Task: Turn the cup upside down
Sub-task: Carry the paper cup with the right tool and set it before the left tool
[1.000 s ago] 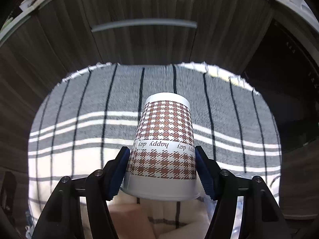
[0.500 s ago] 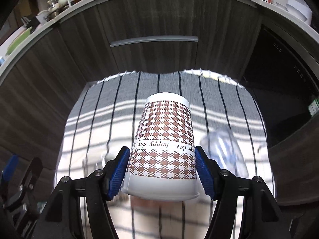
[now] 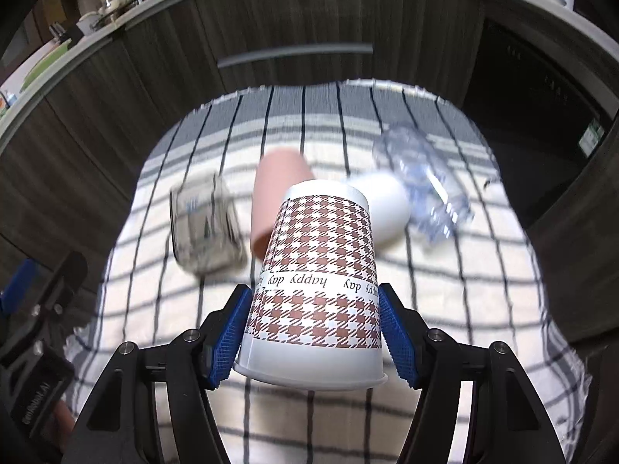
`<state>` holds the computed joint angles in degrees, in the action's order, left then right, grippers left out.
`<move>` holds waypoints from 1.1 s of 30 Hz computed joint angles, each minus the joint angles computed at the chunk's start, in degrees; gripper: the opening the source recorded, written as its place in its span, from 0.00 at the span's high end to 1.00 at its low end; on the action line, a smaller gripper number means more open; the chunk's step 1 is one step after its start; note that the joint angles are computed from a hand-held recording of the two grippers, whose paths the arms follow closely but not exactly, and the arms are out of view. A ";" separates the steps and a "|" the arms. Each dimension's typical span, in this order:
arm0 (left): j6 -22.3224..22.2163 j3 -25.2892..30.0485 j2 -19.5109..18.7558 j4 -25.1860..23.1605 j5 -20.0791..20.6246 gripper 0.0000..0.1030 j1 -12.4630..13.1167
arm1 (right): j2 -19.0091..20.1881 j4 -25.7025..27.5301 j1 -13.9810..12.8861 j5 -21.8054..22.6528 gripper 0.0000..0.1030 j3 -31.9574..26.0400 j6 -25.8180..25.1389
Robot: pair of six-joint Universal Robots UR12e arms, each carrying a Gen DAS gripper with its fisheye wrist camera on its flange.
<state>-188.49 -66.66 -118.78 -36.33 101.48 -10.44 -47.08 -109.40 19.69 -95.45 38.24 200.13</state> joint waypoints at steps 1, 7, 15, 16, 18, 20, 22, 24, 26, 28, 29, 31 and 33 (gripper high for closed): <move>0.49 -0.72 0.26 0.27 -0.09 0.00 0.01 | -0.31 -0.20 0.03 0.27 0.37 0.86 -0.01; 1.07 -2.84 0.90 -0.28 -0.87 0.00 0.04 | -1.66 -0.04 0.46 1.55 0.37 5.24 0.00; 0.76 -3.60 0.99 -0.78 -1.57 0.00 0.07 | -1.83 1.37 0.55 3.07 0.36 6.99 0.15; 0.71 -3.63 1.02 -0.81 -1.61 0.00 0.07 | -1.79 1.42 0.56 3.05 0.36 6.92 0.13; 0.63 -3.60 1.07 -0.79 -1.61 0.00 0.07 | -1.86 1.32 0.38 3.86 0.34 7.02 0.42; 0.73 -3.47 1.08 -0.97 -1.73 0.00 0.08 | -2.02 0.80 0.33 4.17 0.26 7.31 0.63; 0.93 -3.26 1.05 -1.18 -1.93 0.00 0.08 | -2.66 -1.24 0.24 4.15 0.15 8.32 1.17; 1.01 -3.01 1.07 -1.43 -2.18 0.00 0.04 | -3.20 -2.75 0.15 4.11 0.15 9.05 1.37; 1.10 -2.76 1.08 -1.48 -2.32 0.00 -0.07 | -3.77 -4.09 0.03 4.27 0.15 9.73 1.69; 1.31 -2.27 0.97 -1.83 -2.52 0.00 -0.29 | -4.34 -5.20 -0.11 4.06 0.15 10.45 2.31; 1.37 -2.05 0.93 -2.01 -2.79 0.00 -0.38 | -5.11 -6.47 -0.29 4.01 0.15 11.51 2.71; 1.50 -1.52 0.80 -2.64 -3.18 0.00 -0.58 | -6.07 -8.28 -0.46 3.33 0.15 12.75 3.20; 1.82 -0.71 0.53 -3.73 -3.91 0.00 -0.87 | -7.04 -10.44 -0.61 2.46 0.15 14.13 3.56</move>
